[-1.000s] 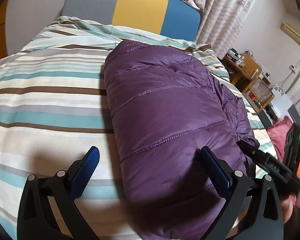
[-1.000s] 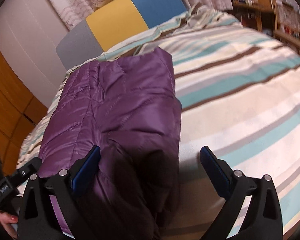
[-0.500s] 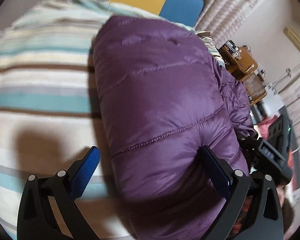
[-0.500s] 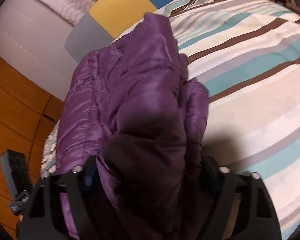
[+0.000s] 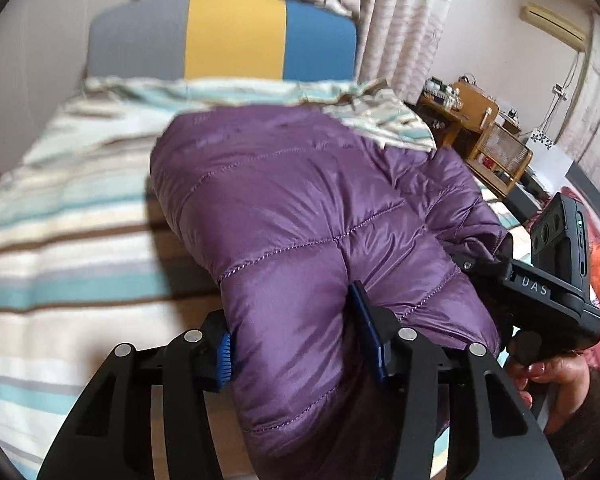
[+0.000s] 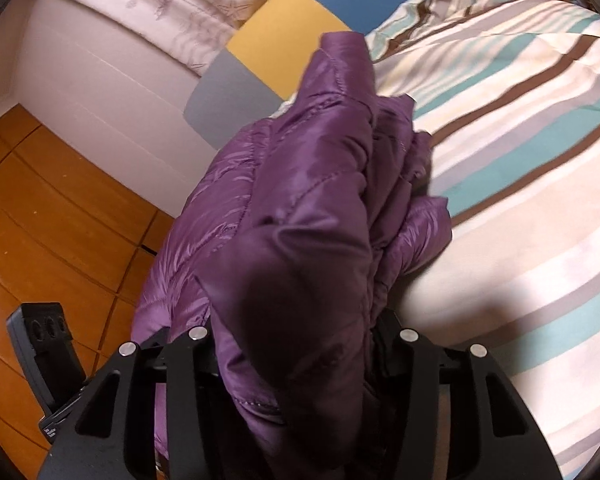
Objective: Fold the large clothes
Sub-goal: 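Lift the purple jacket bundle with both tools and fold it over, then lower the folded jacket onto the bed and open both tools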
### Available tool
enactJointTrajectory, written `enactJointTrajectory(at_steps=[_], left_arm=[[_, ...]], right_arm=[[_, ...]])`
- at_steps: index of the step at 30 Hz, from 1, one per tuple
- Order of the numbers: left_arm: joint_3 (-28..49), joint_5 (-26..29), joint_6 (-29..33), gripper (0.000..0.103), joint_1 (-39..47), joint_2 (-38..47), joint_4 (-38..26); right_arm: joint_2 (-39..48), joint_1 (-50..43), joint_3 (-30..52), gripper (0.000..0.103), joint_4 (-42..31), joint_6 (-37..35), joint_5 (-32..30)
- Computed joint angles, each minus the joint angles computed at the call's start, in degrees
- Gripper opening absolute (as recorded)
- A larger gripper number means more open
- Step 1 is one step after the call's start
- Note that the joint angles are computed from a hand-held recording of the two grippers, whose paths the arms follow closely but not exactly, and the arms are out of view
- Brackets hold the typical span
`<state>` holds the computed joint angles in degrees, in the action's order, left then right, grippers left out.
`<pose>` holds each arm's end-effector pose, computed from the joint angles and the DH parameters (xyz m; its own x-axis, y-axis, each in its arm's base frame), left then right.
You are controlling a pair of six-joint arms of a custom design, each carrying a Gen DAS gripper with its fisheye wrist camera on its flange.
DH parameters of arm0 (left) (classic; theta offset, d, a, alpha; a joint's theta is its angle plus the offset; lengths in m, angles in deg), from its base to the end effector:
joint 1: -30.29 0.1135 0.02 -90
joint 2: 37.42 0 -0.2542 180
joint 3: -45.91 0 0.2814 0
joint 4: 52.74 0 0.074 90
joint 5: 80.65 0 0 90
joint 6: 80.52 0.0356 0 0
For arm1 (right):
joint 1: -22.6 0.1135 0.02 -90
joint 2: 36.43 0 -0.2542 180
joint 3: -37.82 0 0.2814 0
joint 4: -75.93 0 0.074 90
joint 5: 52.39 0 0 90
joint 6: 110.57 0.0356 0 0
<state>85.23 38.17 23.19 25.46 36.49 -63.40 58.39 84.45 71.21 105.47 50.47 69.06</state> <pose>0.2529 -0.0386 0.1233 -0.5899 0.2582 -0.7651 0.5679 0.8062 -0.1657 0.1412 0.2245 0.0645 -0.5947 0.5987 -0.5366 0.0592 0.6982 0.7134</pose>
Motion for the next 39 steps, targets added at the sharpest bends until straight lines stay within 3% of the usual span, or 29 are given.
enactJointTrajectory(at_steps=[4,10,19,20,22,23,28,33,36,39], left_arm=[[-3.5,1.9,2.6,0.05,5.6,-4.9,3.5],[-3.0,7.4,6.1,0.05,18.5,-0.5,8.1],[6.0,11.4,8.9,0.053,36.9,17.7,10.3],[6.3,10.8,8.7,0.054,37.4,18.7,10.6],[8.2,9.9,9.3,0.065,39.2,22.7,11.1],[7.9,9.9,9.7,0.067,39.6,23.2,11.9],[3.6,9.2,11.9,0.071,40.4,21.6,17.1],[4.6,10.4,9.6,0.071,41.5,24.7,18.0],[3.6,9.1,9.0,0.071,41.2,20.8,15.9],[1.9,8.0,9.1,0.086,42.1,13.7,12.3]], right_arm=[[4.5,0.1,6.1,0.049,0.4,-3.8,-1.7],[15.2,-2.1,21.1,0.049,-2.0,-10.4,-8.6],[33.8,-3.6,55.5,0.051,-22.4,-21.9,-17.6],[35.1,-3.6,58.2,0.053,-24.6,-22.4,-17.7],[37.9,-2.8,63.8,0.068,-30.6,-23.7,-15.7],[38.7,-2.4,65.6,0.069,-32.8,-24.1,-14.2],[37.6,0.9,63.2,0.077,-37.1,-21.1,-7.2],[38.2,1.6,65.1,0.081,-44.0,-21.7,-3.9],[37.1,1.2,64.4,0.084,-43.7,-21.9,-2.9],[32.5,2.7,58.4,0.085,-39.5,-21.1,0.6]])
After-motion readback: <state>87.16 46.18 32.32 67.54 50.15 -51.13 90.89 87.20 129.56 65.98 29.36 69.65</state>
